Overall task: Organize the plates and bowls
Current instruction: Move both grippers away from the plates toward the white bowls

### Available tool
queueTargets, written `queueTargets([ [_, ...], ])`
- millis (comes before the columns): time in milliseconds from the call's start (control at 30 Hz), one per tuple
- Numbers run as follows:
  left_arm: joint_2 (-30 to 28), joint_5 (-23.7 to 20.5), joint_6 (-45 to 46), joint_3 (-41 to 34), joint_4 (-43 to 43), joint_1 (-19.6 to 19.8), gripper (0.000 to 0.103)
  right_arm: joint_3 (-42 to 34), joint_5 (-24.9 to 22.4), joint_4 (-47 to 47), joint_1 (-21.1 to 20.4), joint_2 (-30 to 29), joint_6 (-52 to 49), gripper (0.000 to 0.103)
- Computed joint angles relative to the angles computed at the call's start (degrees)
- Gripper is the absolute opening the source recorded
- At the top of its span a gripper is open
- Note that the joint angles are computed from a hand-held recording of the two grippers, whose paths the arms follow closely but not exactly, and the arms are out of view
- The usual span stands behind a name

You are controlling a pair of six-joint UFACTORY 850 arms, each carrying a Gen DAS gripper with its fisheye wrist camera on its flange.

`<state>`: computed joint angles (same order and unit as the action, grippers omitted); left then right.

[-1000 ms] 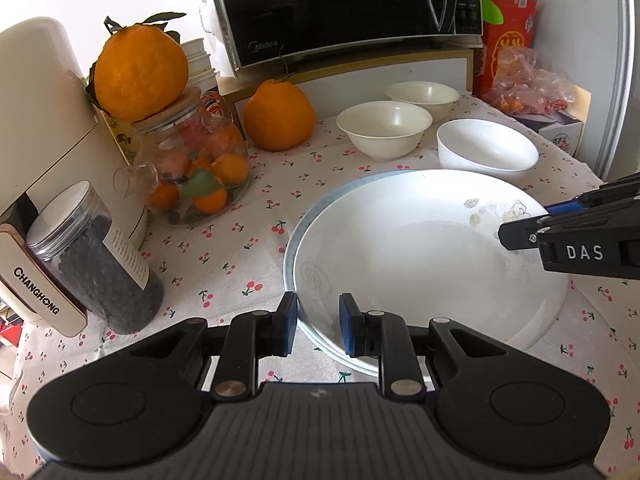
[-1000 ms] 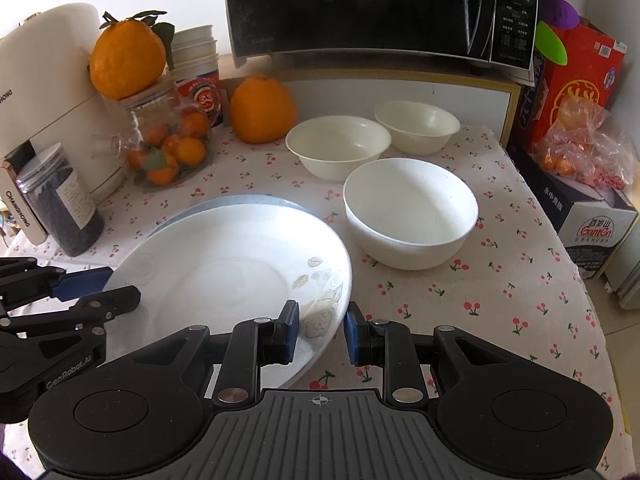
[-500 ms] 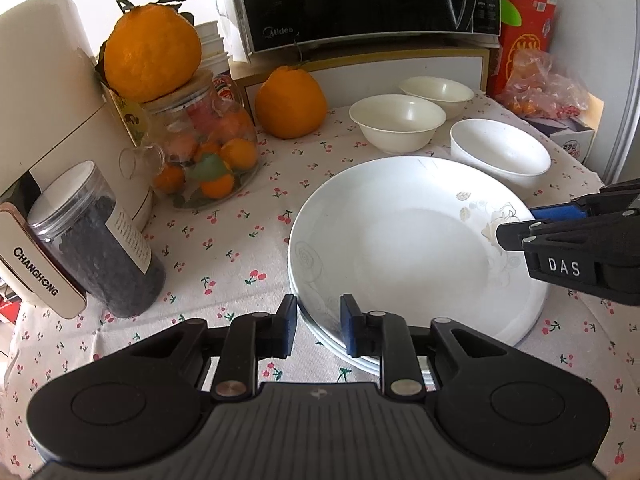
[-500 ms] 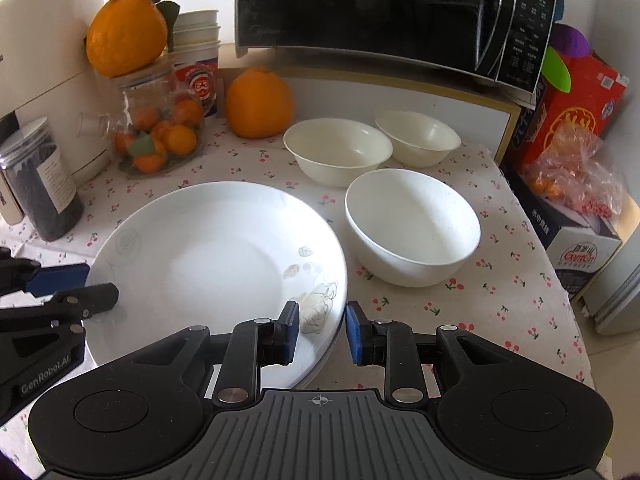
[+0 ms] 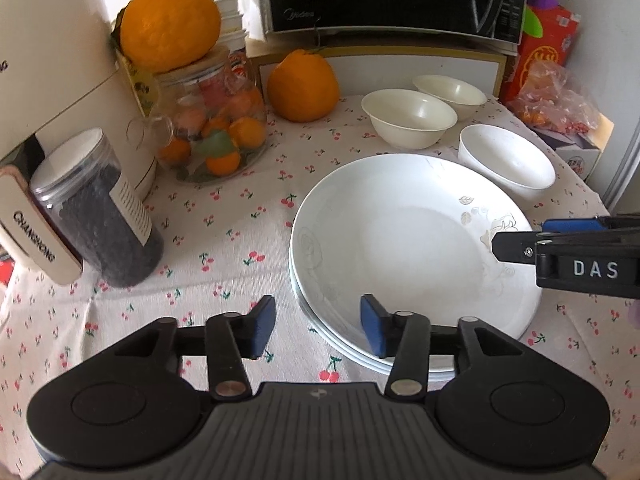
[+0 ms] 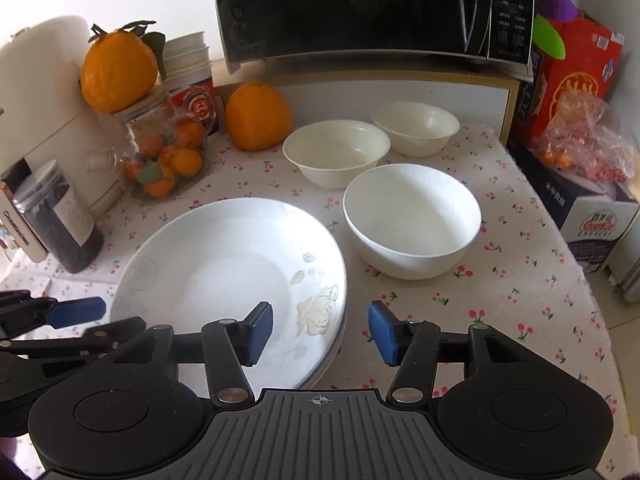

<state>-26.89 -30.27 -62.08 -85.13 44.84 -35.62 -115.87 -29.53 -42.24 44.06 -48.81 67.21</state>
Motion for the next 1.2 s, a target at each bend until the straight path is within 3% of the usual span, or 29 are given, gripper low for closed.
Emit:
queueTargets([
  [200,-0.2,-1.5,-1.4,-0.8,-0.2,-0.6,0.071,4.2,3.5,0.0,-0.7,2.7,1.8,0.067],
  [467,-0.9,-2.9,-1.3,-2.4,-2.9,-1.0,0.095,10.1,8.2,-2.4,-2.1,6.6,6.6,0.079],
  [833,-1.9,-4.6,-3.2,-4.4,-4.4,-1.9,0.102,15.0,11.8,-8.5,-3.3,10.0,13.7,0.088],
  [1200,-5.4,-8.0,-4.7,-10.8,2.1,-2.7,0.102,16.4,10.4,-18.3,-4.5,10.7,26.4,0.097],
])
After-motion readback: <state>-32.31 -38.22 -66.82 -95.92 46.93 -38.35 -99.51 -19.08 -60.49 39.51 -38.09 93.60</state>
